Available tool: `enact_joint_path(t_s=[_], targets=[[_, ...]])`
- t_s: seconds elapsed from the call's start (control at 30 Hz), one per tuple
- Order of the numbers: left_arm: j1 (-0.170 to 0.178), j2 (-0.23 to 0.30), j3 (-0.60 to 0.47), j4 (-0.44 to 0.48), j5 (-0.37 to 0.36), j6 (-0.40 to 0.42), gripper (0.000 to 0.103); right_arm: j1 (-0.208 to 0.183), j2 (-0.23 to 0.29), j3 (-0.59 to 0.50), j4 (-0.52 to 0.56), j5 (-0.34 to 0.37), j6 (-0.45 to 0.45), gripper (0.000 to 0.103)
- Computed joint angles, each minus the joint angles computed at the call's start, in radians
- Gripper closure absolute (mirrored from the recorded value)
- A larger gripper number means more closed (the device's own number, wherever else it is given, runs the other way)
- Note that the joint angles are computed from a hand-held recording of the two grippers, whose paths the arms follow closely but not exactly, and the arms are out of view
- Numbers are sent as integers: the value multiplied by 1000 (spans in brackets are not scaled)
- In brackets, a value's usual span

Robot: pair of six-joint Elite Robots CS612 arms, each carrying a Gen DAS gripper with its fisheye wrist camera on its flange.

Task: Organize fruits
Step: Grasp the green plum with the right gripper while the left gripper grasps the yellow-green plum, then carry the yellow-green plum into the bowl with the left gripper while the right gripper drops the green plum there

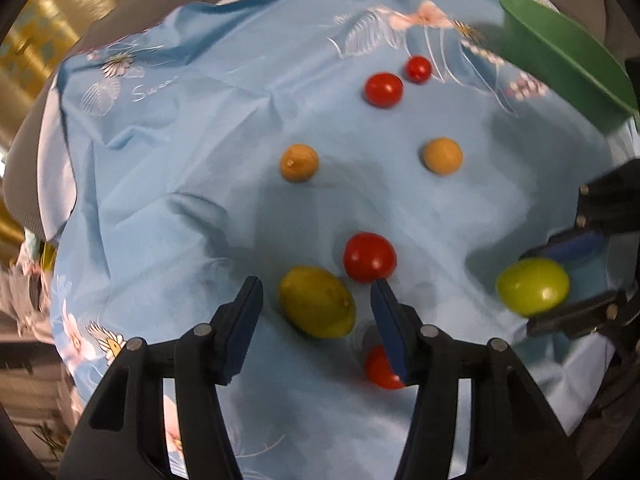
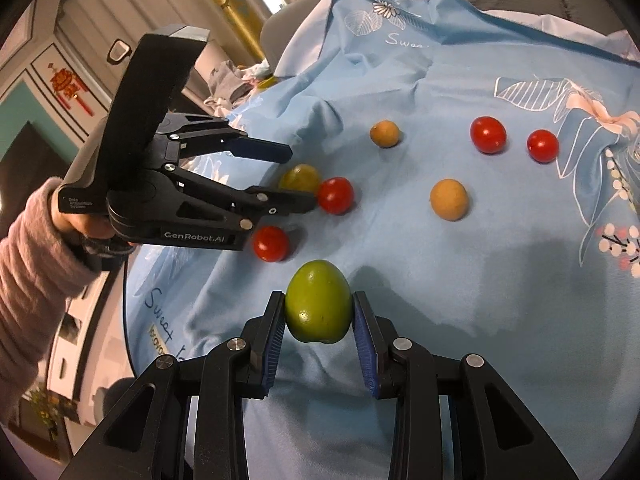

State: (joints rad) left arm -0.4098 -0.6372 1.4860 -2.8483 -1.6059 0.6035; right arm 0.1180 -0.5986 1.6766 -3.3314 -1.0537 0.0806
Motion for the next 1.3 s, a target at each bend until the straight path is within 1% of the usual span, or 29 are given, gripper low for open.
enact_joint_path(t_s=[0.03,0.1,0.17,0.27,0.3,0.33,0.37,0.47,0.5,0.6,0.77,0.87,0.97,1.13,1.3], targets=[[-3,-1,1,7,12,16,49,-1,1,0,-2,4,1,68],[-12,4,-12,45,49,40,59,-2,2,-2,-5,7,6,68],[-22,14,-17,46,88,58,59,-3,4,-4,-6,8,6,68],[-14,18,-37,83,63,15,63,-4,4,-1,-12,8,10,68],[-11,20,-41,87,54,5,66,-4,3,0,-12,8,9,68],[-8,21,-42,85,48,-3,66,-4,3,1,-13,6,11,68],[-5,22,-41,76,40,-12,66,-5,3,2,-15,6,11,68],[-8,23,-27,33,50,-38,66,-5,2,3,-15,-1,14,68],[-8,22,-22,22,44,-60,66,-5,1,5,-17,-4,14,68],[1,14,-10,-6,-8,-137,66,-6,-4,10,-21,-13,14,68],[7,-20,50,-115,-90,-255,66,-10,-19,33,-54,-35,24,68],[0,-43,92,-181,-118,-322,66,-16,-32,57,-86,-46,41,68],[-14,-61,127,-232,-124,-366,66,-21,-50,90,-129,-66,56,68],[-35,-91,173,-281,-160,-403,66,-36,-82,152,-220,-104,88,68],[-51,-106,190,-316,-197,-413,66,-51,-108,205,-307,-152,123,68]])
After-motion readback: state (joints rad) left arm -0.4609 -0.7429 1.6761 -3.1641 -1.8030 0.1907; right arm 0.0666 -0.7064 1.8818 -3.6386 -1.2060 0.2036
